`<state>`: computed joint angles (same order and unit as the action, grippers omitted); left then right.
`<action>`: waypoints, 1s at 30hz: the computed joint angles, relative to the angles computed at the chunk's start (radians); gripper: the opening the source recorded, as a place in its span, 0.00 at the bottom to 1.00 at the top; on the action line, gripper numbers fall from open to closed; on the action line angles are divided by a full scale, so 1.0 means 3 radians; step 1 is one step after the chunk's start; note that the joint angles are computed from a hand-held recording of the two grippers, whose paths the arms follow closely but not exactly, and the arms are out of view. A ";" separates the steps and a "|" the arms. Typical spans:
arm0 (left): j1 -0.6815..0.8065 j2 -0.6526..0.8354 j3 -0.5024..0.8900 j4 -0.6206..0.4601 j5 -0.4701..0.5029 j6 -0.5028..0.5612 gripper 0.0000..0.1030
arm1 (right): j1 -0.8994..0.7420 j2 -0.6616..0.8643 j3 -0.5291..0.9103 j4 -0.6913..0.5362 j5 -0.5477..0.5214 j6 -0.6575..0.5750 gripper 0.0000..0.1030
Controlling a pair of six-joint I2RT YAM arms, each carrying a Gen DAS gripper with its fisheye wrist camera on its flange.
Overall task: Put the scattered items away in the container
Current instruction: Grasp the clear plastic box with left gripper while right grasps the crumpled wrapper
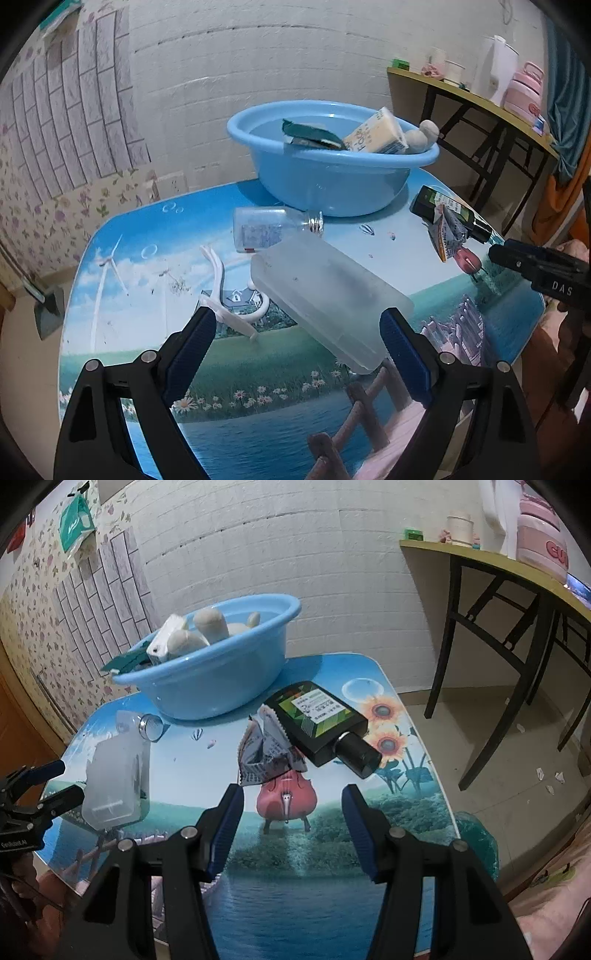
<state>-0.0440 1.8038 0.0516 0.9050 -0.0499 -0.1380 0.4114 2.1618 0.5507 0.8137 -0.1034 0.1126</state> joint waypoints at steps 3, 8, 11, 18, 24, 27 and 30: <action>0.0094 0.0056 0.0005 0.0053 0.0172 -0.0079 0.88 | 0.0015 0.0026 0.0027 0.0012 -0.0035 -0.0004 0.53; 0.0118 0.0275 0.0136 0.0070 0.0479 -0.0295 0.88 | 0.0077 0.0032 0.0049 0.0135 -0.0018 0.0023 0.53; -0.0031 0.0325 0.0268 -0.0089 0.0374 -0.0378 0.88 | 0.0092 0.0074 0.0121 0.0115 -0.0053 0.0037 0.53; -0.0156 0.0354 0.0452 -0.0275 0.0298 -0.0474 0.88 | 0.0053 0.0196 0.0293 0.0016 -0.0165 0.0030 0.53; -0.0305 0.0471 0.0667 -0.0488 0.0170 -0.0524 0.89 | 0.0043 0.0306 0.0502 -0.0133 -0.0234 0.0024 0.53; -0.0387 0.0522 0.0771 -0.0591 0.0071 -0.0551 0.90 | 0.0069 0.0394 0.0659 -0.0286 -0.0269 0.0017 0.53; -0.0502 0.0626 0.0919 -0.0742 -0.0129 -0.0604 0.90 | 0.0158 0.0462 0.0784 -0.0377 -0.0165 -0.0023 0.53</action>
